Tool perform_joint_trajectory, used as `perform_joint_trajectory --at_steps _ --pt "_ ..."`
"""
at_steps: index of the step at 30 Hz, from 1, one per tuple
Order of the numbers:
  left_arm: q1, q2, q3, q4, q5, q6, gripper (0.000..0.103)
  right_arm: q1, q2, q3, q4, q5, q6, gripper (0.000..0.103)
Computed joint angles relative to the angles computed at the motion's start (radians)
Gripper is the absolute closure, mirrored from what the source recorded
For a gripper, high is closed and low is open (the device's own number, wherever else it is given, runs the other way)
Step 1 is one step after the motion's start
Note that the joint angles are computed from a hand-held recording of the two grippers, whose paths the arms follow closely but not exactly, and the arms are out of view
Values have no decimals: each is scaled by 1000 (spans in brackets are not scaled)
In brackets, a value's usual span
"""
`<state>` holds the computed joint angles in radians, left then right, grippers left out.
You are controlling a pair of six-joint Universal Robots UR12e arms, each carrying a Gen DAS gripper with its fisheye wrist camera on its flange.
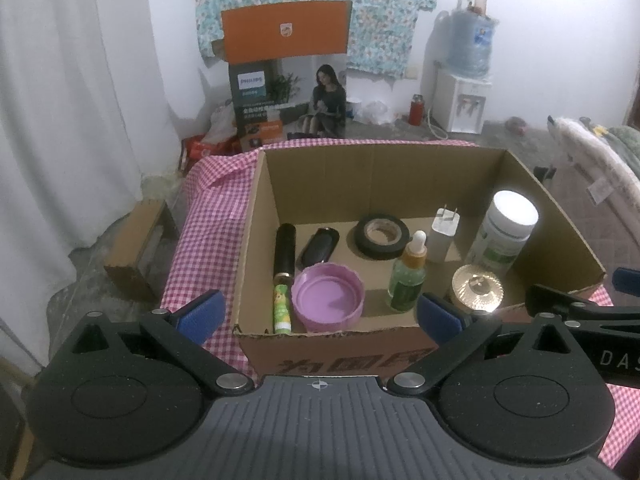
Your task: Organize rigid objects
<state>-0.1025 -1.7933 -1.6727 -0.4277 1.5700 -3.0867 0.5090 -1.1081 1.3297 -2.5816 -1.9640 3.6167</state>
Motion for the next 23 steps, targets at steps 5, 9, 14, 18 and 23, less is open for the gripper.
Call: perform_joint_trajectory --at_steps 5,9,14,18,23 --pt "1 0 0 -1 0 -1 0 -1 -2 2 0 1 -3 0" --pt "2 0 0 -1 -1 1 0 -1 -1 1 1 3 -2 0" --pt "1 0 0 -6 4 -2 0 -2 -2 2 3 3 -3 0" --pt "-1 1 -1 -9 11 -6 0 -1 -1 -2 9 5 0 0" --pt "-4 2 -5 -6 18 -9 0 -2 -3 0 9 7 0 0"
